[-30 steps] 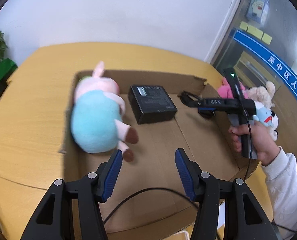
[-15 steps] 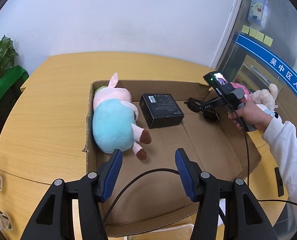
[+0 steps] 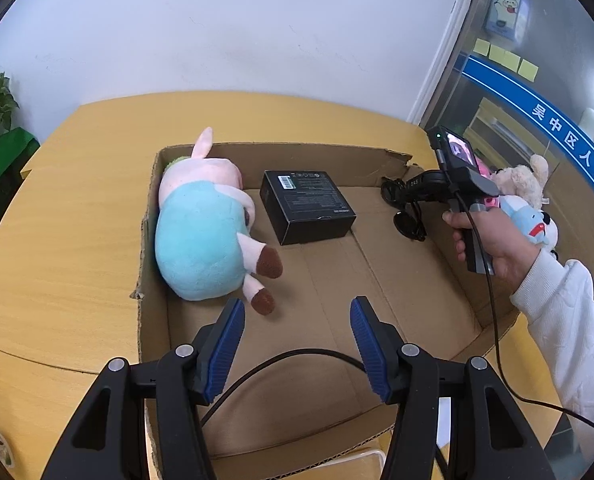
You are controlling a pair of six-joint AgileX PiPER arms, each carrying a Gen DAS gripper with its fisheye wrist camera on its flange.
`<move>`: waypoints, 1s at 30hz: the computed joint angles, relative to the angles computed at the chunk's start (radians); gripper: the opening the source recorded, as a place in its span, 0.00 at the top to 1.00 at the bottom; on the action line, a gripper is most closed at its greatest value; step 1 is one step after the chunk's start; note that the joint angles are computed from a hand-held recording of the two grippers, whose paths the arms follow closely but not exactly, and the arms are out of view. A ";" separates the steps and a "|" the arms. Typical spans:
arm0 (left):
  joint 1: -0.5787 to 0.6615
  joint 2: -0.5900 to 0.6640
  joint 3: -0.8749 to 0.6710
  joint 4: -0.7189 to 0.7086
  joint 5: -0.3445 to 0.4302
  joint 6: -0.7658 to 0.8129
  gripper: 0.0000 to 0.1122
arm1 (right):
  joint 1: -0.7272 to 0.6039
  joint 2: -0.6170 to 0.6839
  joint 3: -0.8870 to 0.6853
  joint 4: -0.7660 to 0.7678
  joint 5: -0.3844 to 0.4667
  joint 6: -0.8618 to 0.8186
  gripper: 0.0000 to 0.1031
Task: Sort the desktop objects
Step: 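Lower the sunglasses into the cardboard box with the right gripper and release, then move both grippers back out of the box toward the white device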
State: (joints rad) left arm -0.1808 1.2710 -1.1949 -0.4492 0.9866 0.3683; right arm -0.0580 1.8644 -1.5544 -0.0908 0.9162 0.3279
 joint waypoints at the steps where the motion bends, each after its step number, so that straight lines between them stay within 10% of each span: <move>1: 0.006 -0.003 0.004 -0.004 0.001 0.004 0.52 | 0.047 0.046 -0.055 -0.050 0.015 0.055 0.92; 7: 0.055 -0.026 0.016 -0.040 0.036 0.026 0.52 | 0.054 0.054 -0.105 -0.092 0.113 0.038 0.86; 12: 0.111 -0.072 -0.033 -0.043 0.095 0.028 0.52 | 0.103 -0.072 -0.041 -0.080 0.087 -0.028 0.24; 21: 0.157 -0.176 -0.144 0.060 0.170 -0.031 0.36 | 0.216 -0.640 0.411 0.118 0.030 -0.286 0.24; 30: -0.002 -0.227 -0.005 0.231 0.139 -0.137 0.36 | 0.251 -0.879 0.788 0.219 -0.024 -0.268 0.24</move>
State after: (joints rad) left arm -0.1830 1.0439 -1.1999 -0.2182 1.1255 0.2313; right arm 0.1928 0.9857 -0.7668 0.1286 0.8925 0.0599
